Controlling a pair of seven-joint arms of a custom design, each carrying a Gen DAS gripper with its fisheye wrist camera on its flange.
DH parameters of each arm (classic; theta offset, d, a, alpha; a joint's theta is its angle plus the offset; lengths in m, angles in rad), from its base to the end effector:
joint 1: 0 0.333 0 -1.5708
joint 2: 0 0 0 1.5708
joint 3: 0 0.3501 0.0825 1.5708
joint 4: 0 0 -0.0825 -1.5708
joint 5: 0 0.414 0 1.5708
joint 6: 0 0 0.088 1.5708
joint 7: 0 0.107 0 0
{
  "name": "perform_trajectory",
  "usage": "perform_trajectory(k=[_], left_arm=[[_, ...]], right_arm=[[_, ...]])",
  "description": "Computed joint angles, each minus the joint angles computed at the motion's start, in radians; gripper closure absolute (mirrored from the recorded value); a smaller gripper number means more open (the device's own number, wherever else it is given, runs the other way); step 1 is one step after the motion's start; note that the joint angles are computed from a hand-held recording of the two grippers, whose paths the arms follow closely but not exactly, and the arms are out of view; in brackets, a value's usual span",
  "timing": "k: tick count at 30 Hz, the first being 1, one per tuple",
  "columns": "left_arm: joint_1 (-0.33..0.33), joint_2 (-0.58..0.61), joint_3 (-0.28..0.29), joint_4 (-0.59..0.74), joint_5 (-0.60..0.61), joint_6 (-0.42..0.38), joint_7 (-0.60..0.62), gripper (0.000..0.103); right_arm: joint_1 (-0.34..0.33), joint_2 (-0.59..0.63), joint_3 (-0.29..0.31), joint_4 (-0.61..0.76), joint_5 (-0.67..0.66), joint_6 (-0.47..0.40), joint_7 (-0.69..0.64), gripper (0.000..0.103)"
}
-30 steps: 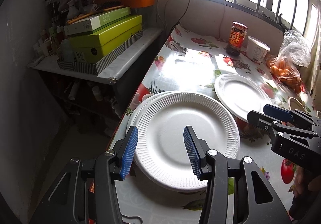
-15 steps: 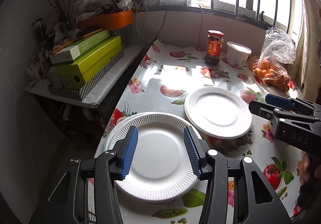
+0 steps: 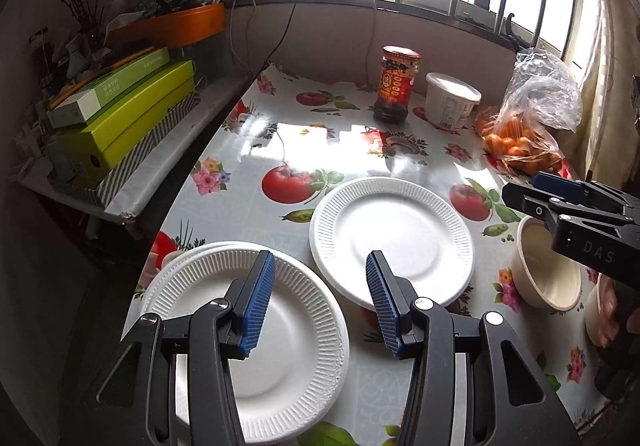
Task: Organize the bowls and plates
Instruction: 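Move both tools to the rim of the next white plate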
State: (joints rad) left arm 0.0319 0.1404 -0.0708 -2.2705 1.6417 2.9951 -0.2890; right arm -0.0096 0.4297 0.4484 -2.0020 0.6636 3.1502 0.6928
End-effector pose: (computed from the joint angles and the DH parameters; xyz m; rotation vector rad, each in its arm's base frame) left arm 0.5407 -0.0921 0.3240 -1.9712 1.5472 -0.6656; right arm 0.6437 0.2128 0.3374 -2.1056 1.1888 -0.4458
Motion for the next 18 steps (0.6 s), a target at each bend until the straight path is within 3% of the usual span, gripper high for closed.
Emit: perform_trajectory(k=[3,5,9,12,15,18], left_arm=[[-0.002,0.049,0.004,0.027,-0.115,-0.01,0.109,0.054],[-0.004,0.076,0.018,0.045,-0.151,0.008,0.139,0.054],[-0.011,0.122,0.038,0.069,-0.322,0.009,0.283,0.054],[-0.036,0.144,0.068,0.091,-0.35,0.014,0.323,0.054],[-0.02,0.174,0.06,0.104,-0.495,0.035,0.449,0.054],[-0.032,0.193,0.071,0.117,-0.567,0.036,0.513,0.054]], right_arm=[[0.129,0.032,-0.159,0.052,-0.072,-0.059,0.098,0.046],[0.167,0.058,-0.21,0.088,-0.106,-0.098,0.145,0.046],[0.203,0.112,-0.262,0.164,-0.146,-0.182,0.229,0.046],[0.221,0.147,-0.286,0.213,-0.179,-0.227,0.272,0.046],[0.227,0.179,-0.297,0.259,-0.2,-0.27,0.309,0.046],[0.23,0.206,-0.308,0.298,-0.212,-0.31,0.348,0.046]])
